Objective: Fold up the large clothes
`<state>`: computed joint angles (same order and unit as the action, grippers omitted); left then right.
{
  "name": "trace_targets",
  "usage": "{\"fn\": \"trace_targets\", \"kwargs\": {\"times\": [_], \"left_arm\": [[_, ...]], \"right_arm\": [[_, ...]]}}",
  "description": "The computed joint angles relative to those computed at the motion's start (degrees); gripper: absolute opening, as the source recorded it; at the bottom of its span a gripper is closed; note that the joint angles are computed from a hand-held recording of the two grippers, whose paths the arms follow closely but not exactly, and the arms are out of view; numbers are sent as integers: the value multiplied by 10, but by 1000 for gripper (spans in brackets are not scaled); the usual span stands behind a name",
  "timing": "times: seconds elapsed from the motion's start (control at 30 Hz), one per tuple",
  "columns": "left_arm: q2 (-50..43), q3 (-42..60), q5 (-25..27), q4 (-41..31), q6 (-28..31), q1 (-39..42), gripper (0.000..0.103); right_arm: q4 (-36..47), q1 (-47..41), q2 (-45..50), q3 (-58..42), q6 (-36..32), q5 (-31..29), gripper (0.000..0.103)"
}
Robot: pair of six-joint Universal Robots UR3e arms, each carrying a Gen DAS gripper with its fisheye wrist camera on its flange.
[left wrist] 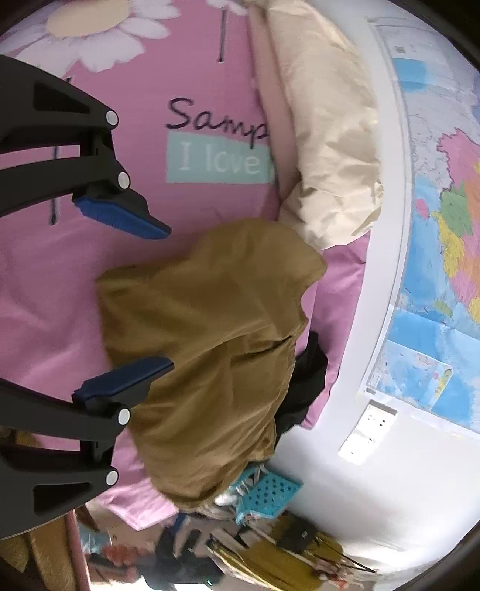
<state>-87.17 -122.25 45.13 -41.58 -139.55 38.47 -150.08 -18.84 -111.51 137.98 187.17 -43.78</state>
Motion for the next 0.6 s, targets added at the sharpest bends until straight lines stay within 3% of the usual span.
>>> {"fn": "trace_targets", "kwargs": {"times": [0.1, 0.27, 0.4, 0.6], "left_arm": [[9, 4, -14, -70, 45, 19, 64], [15, 14, -17, -173, 116, 33, 64], [25, 10, -15, -237, 166, 41, 64], [-20, 18, -21, -267, 159, 1, 64]], "right_arm": [[25, -13, -18, 27, -4, 25, 84], [-79, -8, 54, 52, 70, 32, 85], [-162, 37, 134, 24, 135, -20, 85], [-289, 88, 215, -7, 222, -87, 89]]}}
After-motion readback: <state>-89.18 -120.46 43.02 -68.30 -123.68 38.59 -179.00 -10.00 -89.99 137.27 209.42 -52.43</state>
